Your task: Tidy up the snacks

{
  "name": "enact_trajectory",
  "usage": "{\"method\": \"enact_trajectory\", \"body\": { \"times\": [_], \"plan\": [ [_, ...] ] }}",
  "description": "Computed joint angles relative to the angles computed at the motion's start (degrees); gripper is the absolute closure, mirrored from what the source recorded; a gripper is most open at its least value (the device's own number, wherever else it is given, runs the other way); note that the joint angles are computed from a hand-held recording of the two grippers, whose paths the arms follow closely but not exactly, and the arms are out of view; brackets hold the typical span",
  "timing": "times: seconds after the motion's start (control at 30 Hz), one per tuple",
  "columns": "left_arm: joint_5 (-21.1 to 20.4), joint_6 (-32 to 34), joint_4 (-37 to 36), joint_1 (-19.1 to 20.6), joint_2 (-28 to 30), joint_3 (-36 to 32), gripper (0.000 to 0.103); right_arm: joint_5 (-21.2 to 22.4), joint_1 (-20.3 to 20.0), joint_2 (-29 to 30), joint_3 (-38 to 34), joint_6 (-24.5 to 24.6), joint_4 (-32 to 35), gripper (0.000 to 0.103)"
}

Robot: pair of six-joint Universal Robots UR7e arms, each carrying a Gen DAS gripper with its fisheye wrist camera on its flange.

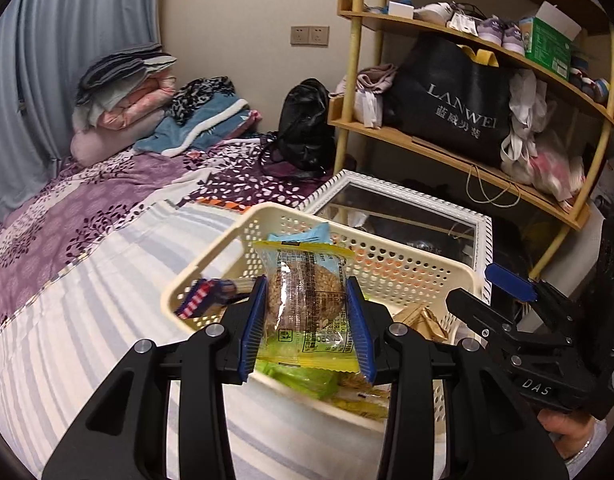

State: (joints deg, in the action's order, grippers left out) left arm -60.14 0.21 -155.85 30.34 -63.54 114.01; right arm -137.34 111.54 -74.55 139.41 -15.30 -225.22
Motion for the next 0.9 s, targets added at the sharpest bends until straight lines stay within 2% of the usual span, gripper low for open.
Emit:
{"method": "enact_trajectory", "body": {
  "times": [0.17,0.2,0.23,0.3,0.37,0.43,0.73,0.9],
  "plan": [
    [-2.33,-0.54,0.72,0.4,1.84,-0.98,0.061,-0.02,-0.82,-0.5,0.35,0.38,0.35,0.021],
    [-2.64,-0.64,0.87,0.46,1.98,-1.04,0.048,0.04,-0.91,-0.51,0.4,0.44,0.4,0.021],
    [-2.5,-0.71,0.49,0.38,2.07,-0.87,0.026,0.03,-0.96,-0.5,0.49,0.36,0.25,0.02],
    [-1.39,-0.42,-1.01,-0.14,2.26,-0.26,0.011,-0.08,-0.87,-0.29,0.48,0.27,0.13,0.018],
    [-0.86,0.07,-0.87,-0.36,2.16,-0.12,0.011,-0.11,-0.86,-0.3,0.52,0.31,0.24,0.018],
    [0.28,-0.23,-0.48,-0.46,2.01,-0.09,0.006,-0.22,-0.82,-0.31,0.52,0.31,0.37,0.018],
    [4.68,-0.53,-0.22,-1.07,0.43,0.73,0.003,-1.77,0.25,-0.01,0.42,0.13,0.55,0.015],
    [6.5,-0.34,-0.5,-1.9,-0.7,1.54,0.003,-3.05,1.62,0.09,0.55,0.05,0.45,0.009]
  ]
}}
